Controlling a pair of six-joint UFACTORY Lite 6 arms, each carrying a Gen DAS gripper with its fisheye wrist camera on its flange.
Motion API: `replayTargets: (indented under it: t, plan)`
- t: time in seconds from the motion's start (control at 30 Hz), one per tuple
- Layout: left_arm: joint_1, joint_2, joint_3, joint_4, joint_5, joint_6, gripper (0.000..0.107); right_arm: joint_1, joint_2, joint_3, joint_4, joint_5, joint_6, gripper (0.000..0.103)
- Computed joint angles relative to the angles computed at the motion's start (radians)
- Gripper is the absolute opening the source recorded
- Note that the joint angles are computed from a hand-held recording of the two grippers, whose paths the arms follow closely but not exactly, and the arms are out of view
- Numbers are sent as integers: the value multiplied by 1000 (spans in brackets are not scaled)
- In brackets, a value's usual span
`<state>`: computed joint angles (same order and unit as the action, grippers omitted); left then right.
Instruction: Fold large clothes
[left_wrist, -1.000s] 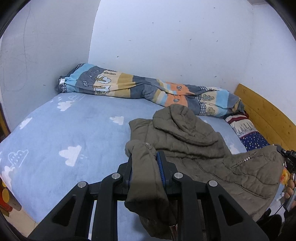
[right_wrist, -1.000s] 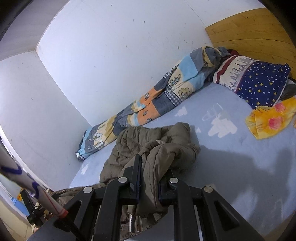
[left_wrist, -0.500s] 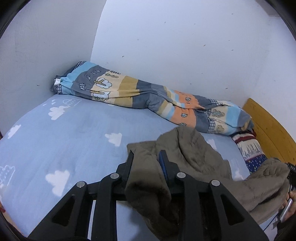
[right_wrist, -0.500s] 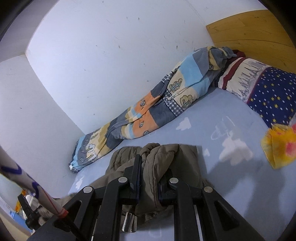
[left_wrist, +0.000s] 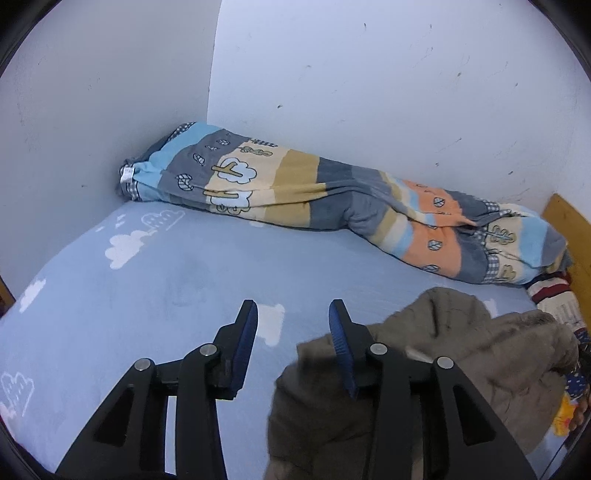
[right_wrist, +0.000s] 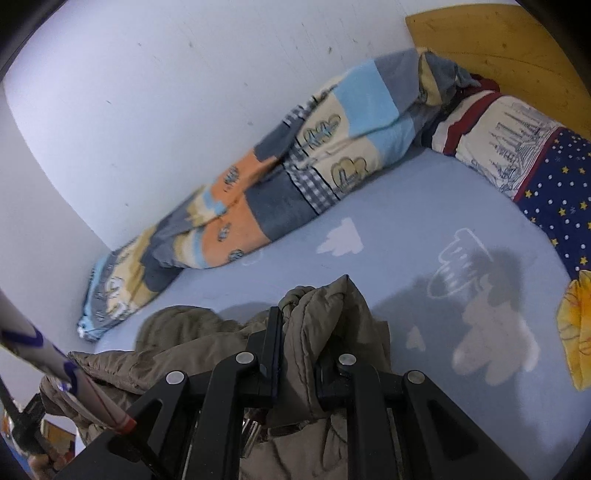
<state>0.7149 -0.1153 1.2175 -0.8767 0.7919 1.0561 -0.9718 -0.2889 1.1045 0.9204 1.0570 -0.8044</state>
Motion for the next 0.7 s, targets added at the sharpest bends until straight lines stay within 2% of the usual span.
replayTargets:
  t: [0.07,0.13,0.33,0.57,0.7]
  plan:
    - [-30,23,5,10,-49,-10,40,68,47,-2,-18,-91,27,14]
    - [-44,46,11,3,-45,-10,40,109,90,3,-35,-152,50,14]
    - [-146,10,-91,-2,-100,23,41,166,213,58,-65,-210,119,16]
    - [-321,-39,-205,80,-182,-39,41,76,282,148,1,-19,85,27]
    - [-412,-75,-260,121,-245,-75,42,-8,289,185,72,120,63,38]
